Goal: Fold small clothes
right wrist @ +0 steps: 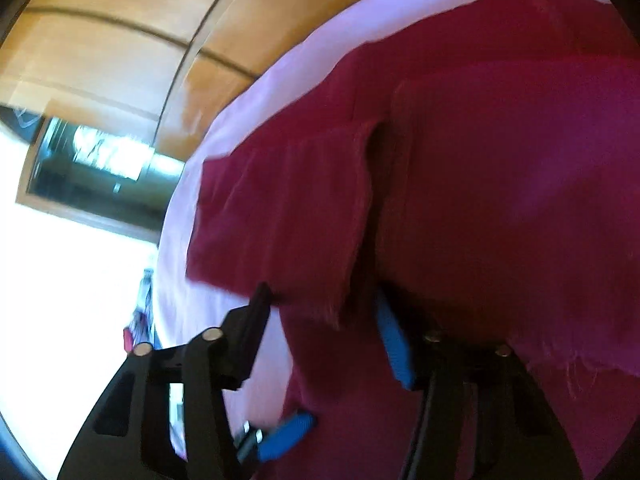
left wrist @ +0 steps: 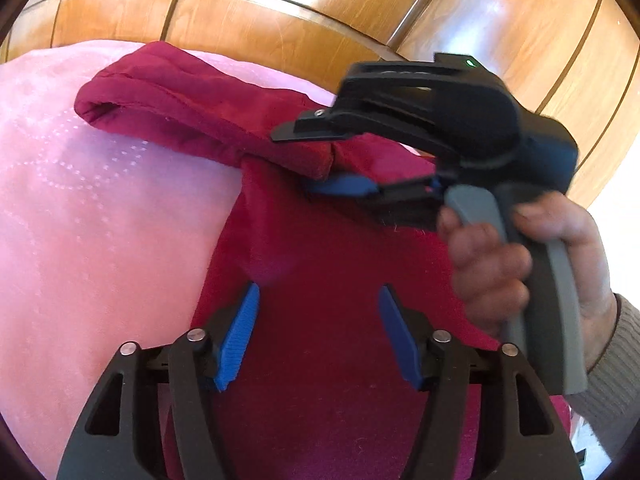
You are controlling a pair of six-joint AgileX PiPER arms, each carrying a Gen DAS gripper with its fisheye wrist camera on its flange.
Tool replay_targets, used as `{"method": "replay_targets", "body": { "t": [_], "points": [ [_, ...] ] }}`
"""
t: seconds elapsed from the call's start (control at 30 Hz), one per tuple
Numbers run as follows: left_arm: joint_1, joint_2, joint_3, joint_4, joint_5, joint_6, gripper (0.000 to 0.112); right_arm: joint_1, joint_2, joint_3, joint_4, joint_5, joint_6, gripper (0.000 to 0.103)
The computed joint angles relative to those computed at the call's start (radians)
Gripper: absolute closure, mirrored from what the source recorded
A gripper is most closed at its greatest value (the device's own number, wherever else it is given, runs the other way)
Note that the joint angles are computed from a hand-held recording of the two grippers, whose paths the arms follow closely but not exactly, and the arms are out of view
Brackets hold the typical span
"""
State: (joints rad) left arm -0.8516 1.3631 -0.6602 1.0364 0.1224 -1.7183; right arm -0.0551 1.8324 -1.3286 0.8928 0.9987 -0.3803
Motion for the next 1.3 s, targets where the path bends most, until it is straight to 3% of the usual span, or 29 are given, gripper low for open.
{"method": "replay_targets", "body": {
  "t": [0.07,0.13,0.2,0.4,0.53,0.6,0.7,0.83,1.1,1.23,1.27,1.3],
  "points": [
    [-0.008,0.002,-0.001,0.011,0.007,-0.012,0.05,0.031,-0.018,-0.003,-0.058,-0.067,0.059,0.098],
    [-0.007,0.001,0.005,0.056,-0.001,-0.065,0.05,0.063,-0.063,-0.004,-0.112,-0.109,0.088,0.098],
    [-0.021,0.006,-0.003,0.06,0.018,-0.07,0.05,0.072,-0.107,-0.011,-0.084,-0.09,0.029,0.098],
    [-0.046,0.006,-0.012,0.013,0.049,-0.031,0.05,0.081,-0.286,-0.138,-0.234,-0.056,-0.032,0.098],
    [-0.045,0.032,-0.04,-0.036,0.065,0.026,0.049,-0.117,-0.349,-0.191,-0.198,-0.006,-0.077,0.098],
    [-0.059,0.04,-0.053,-0.046,0.079,0.035,0.048,-0.223,-0.397,-0.137,-0.159,0.012,-0.112,0.098],
    [-0.063,0.051,-0.067,-0.074,0.097,0.07,0.048,-0.414,-0.371,-0.127,-0.116,0.055,-0.169,0.098],
    [-0.084,0.08,-0.098,-0.076,0.128,0.073,0.047,-0.597,-0.322,-0.03,-0.132,0.049,-0.227,0.098],
    [-0.107,0.1,-0.135,-0.141,0.182,0.149,0.045,-0.706,-0.185,0.179,-0.2,-0.074,-0.266,0.098],
    [-0.119,0.115,-0.224,-0.377,0.301,0.413,0.045,-0.765,-0.191,0.206,-0.131,-0.052,-0.32,0.098],
    [-0.113,0.11,-0.247,-0.43,0.328,0.474,0.045,-0.773,-0.198,0.203,-0.138,-0.044,-0.32,0.096],
    [-0.101,0.097,-0.259,-0.456,0.333,0.504,0.045,-0.78,-0.211,0.206,-0.144,-0.04,-0.324,0.084]
  ]
}}
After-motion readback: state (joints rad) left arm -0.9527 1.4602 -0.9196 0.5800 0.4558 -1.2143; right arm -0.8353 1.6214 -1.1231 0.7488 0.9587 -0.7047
